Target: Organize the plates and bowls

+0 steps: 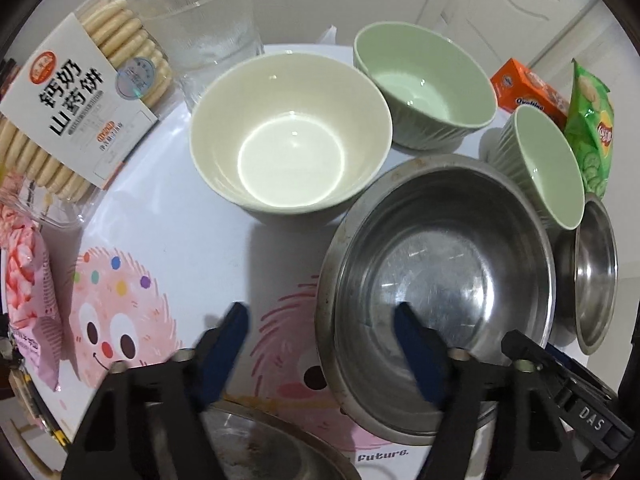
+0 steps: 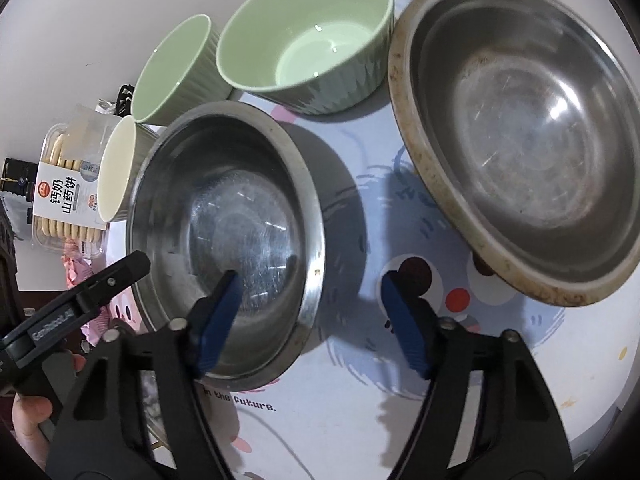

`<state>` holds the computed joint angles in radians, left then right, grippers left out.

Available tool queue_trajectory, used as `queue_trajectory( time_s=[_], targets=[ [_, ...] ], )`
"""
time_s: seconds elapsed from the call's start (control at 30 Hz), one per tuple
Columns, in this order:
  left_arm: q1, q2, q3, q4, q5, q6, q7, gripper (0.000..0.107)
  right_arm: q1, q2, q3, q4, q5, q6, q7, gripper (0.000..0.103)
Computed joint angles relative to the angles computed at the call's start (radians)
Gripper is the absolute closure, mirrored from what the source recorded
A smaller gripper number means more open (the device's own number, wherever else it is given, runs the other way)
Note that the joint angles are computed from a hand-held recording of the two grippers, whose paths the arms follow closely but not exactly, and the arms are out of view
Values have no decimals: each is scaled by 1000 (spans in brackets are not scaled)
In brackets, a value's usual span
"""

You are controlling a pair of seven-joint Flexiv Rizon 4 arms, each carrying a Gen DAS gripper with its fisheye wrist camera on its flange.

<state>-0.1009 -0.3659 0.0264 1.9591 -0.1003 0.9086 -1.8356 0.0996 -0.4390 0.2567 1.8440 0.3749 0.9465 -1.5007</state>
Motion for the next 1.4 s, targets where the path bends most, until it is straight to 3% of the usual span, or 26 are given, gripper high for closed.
queue_trajectory(
  time_s=[0.13,0.27,0.37,0.53,0.6,1.0,1.4],
  targets=[
    [3,-21,-3,-13,-7,-12,4,54,13,-4,-12,3,-31,-6,16,57],
    [8,-30,-6,-12,-23,-10,8,63,6,-4,-11,2,-36,-13,9,60],
    [10,-30,-10,-4,-33,0,18,77,-4,-7,-4,-8,-27,-27,-12,73],
    [2,-32,-19,9,-41,29,33,90,17,-2,-9,-1,-45,-10,-6,81],
    [-9,-33,-13,1,-30,28,20,91,24,3,-9,3,-55,-7,-5,88],
    [-5,58,-14,94,-56,74,35,92,20,67,-8,51,-53,15,-37,88],
    [-1,270,12,232,9,88,-43,92,64,205,2,147,-31,50,-83,88]
  ],
)
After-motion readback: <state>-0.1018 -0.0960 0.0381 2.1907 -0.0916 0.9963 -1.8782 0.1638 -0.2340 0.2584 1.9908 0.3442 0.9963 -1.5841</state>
